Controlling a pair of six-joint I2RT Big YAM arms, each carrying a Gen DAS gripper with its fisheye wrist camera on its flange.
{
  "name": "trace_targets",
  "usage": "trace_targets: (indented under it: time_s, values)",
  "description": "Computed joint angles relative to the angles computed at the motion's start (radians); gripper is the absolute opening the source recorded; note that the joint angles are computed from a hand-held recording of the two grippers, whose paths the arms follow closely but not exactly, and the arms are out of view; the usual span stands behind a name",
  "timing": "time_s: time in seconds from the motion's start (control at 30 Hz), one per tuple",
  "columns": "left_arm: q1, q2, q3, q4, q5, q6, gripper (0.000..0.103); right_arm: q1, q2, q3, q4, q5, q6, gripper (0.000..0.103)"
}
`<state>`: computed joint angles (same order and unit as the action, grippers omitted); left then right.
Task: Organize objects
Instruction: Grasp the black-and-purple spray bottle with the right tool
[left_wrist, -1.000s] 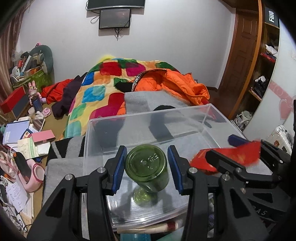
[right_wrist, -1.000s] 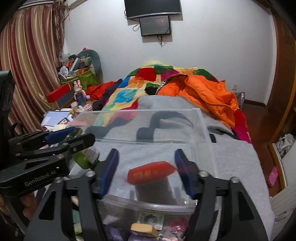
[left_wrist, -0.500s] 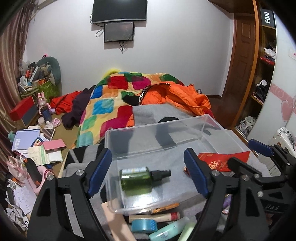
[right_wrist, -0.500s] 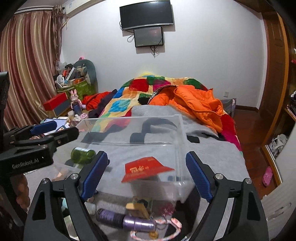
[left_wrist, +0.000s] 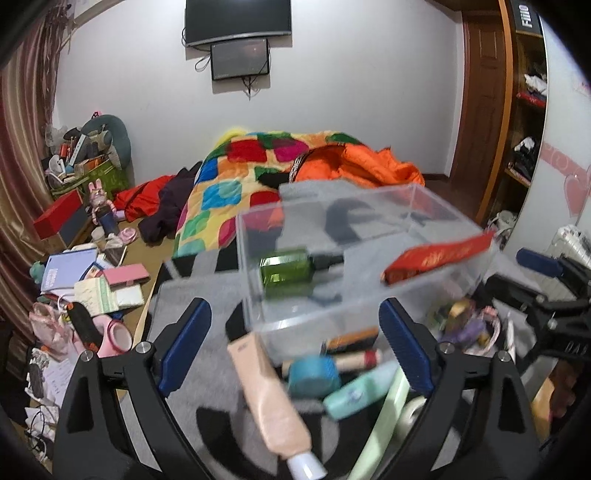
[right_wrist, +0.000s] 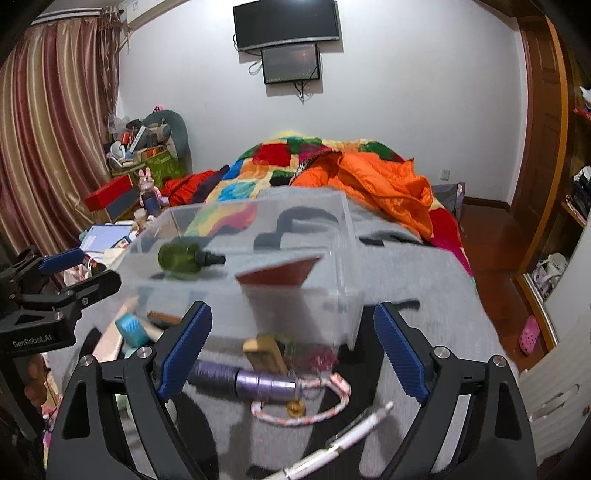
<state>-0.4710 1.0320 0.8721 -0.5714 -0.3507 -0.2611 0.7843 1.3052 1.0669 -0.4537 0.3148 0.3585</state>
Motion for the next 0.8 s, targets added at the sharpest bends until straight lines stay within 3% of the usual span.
trace_targets:
  time_s: [0.43, 0.7, 0.8]
  values:
    - [0.037, -0.039, -0.144, -0.036, 0.12, -0.145, 0.093, -0.005, 0.042, -0.029, -0.034, -0.1, 0.08, 0.088]
    - [-0.012, -0.05, -0.184, -0.032, 0.035, -0.147, 0.093, 0.042, 0.109, 0.017, -0.066, -0.097, 0.058, 0.089]
    - [0.001, -0.08, -0.202, -0.037, 0.044, -0.144, 0.093, 0.048, 0.136, 0.039, -0.081, -0.09, 0.059, 0.093]
